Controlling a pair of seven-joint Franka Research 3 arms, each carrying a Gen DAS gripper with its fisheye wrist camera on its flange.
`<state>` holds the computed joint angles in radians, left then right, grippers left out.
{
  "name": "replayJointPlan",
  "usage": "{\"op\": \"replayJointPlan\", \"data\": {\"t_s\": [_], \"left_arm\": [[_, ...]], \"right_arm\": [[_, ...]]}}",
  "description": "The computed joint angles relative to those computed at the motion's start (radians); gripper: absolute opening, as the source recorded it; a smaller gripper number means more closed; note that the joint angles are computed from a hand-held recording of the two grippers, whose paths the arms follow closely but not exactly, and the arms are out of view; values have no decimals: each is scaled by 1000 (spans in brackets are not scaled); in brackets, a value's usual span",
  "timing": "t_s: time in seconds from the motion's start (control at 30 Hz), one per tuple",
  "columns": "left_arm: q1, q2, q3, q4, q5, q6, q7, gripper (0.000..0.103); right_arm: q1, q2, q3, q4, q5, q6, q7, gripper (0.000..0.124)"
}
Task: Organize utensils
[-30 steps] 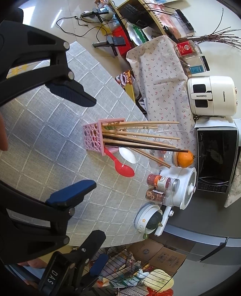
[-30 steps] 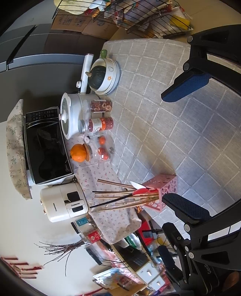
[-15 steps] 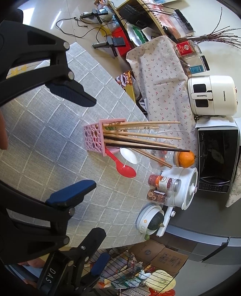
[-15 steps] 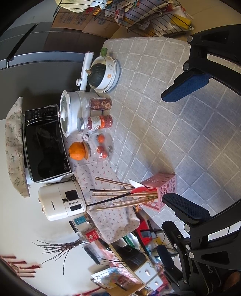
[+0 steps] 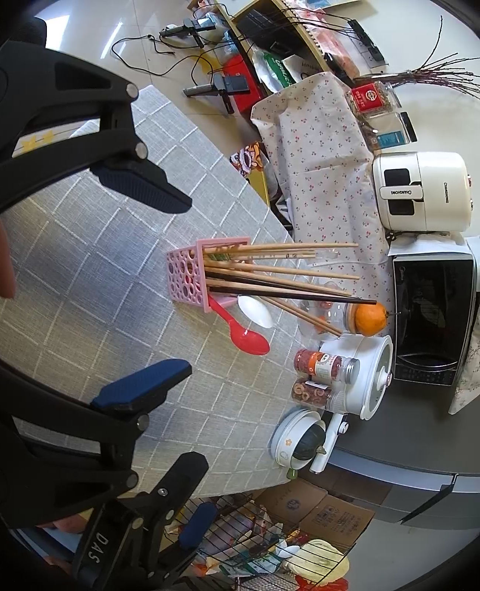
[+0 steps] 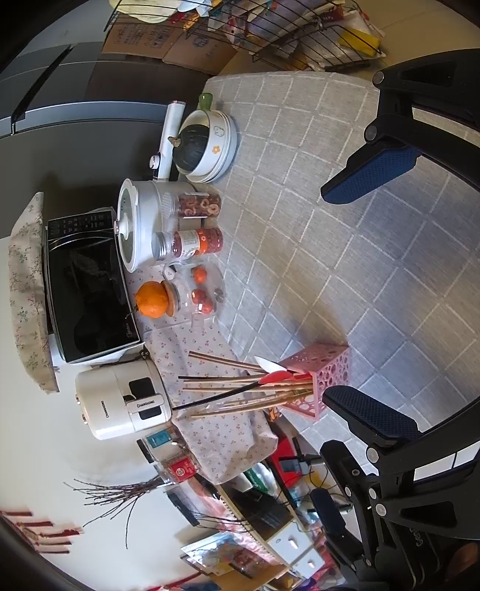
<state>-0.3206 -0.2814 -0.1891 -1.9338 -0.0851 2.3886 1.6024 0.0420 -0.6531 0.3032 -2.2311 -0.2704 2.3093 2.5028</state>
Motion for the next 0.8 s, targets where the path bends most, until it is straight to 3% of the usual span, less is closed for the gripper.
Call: {"op": "replayJointPlan", "data": {"t_s": [0.8], "left_arm": [[6, 3, -3, 7, 15, 1, -24, 81]], "right_arm": [[1, -1, 1, -2, -4, 4, 3, 100]]}}
